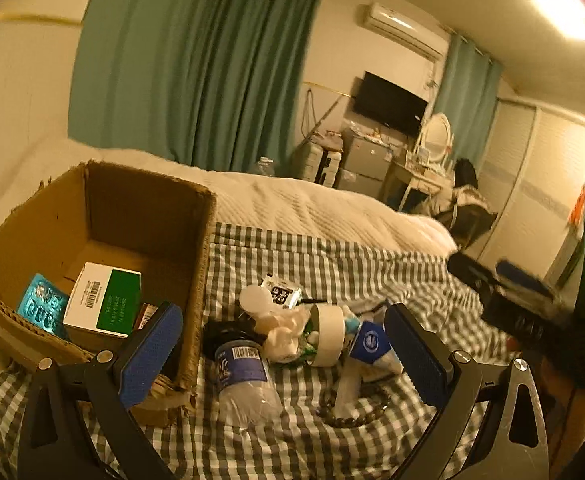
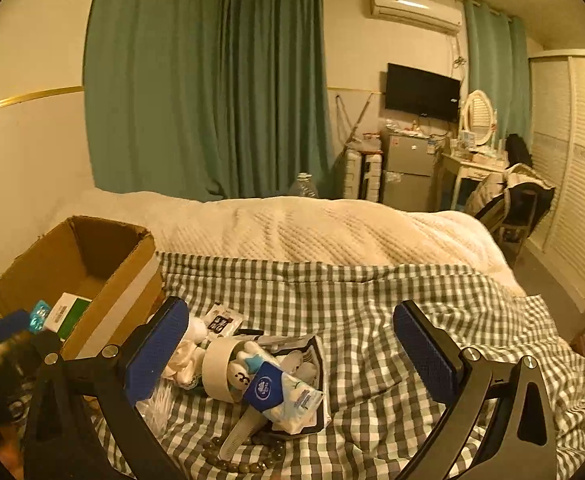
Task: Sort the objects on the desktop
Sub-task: 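Withdraw both tools from the cardboard box back toward the pile, then grasp the clear cotton-swab jar with the left tool while the right tool grasps the blue tissue pack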
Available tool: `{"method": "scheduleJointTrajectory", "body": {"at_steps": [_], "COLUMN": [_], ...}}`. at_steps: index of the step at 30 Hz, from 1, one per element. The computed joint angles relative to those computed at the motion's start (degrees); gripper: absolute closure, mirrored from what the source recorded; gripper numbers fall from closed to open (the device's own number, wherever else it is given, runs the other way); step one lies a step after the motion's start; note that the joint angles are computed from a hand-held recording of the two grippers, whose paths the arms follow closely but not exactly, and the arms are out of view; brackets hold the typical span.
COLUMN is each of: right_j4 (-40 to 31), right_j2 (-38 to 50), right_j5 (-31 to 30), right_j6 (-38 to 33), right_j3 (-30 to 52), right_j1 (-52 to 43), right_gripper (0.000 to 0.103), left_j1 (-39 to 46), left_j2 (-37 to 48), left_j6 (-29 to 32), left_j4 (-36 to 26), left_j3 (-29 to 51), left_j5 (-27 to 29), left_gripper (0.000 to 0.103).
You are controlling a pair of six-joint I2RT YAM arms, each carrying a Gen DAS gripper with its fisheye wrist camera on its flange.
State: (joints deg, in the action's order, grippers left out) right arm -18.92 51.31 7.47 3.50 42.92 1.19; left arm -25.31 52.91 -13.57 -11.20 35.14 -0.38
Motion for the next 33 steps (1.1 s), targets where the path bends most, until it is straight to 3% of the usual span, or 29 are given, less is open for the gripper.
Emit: {"method": "scheduleJointTrajectory", "body": {"at_steps": [8,13,17,25,28,31,33], "right_j4": [1.1,2.9,3.9,6.0,5.4,5.2,5.4], "right_j2": [3.3,8.3,11.0,14.6,16.3,18.3,19.6], "right_j5": [-5.2,-1.1,-5.2,-4.9,-6.6,-9.6,-7.9], "right_j6": [-7.8,-13.8,-15.0,-16.0,-14.9,-13.6,-13.7], "right_j3": [0.0,-1.5,-2.6,-4.4,-3.7,-3.4,-3.3], "right_j1": [-2.2,-1.4,-3.6,-2.9,-3.5,-4.4,-3.2], "right_gripper": [0.0,0.0,0.0,0.0,0.0,0.001,0.001], "left_j1": [-12.7,-13.9,-14.2,-15.6,-13.8,-11.6,-10.2], "left_j2": [0.5,3.7,8.0,17.7,20.5,23.7,26.3], "left_j6": [1.4,0.5,0.8,-0.2,-1.9,-3.1,-3.7], "left_j4": [11.0,13.9,18.1,26.5,29.2,27.7,26.8], "left_j3": [-8.2,-9.9,-11.1,-13.6,-14.3,-12.2,-10.7], "left_j5": [-15.0,-17.3,-19.2,-24.2,-23.5,-21.0,-19.6], "left_gripper": [0.0,0.0,0.0,0.0,0.0,0.001,0.005]}}
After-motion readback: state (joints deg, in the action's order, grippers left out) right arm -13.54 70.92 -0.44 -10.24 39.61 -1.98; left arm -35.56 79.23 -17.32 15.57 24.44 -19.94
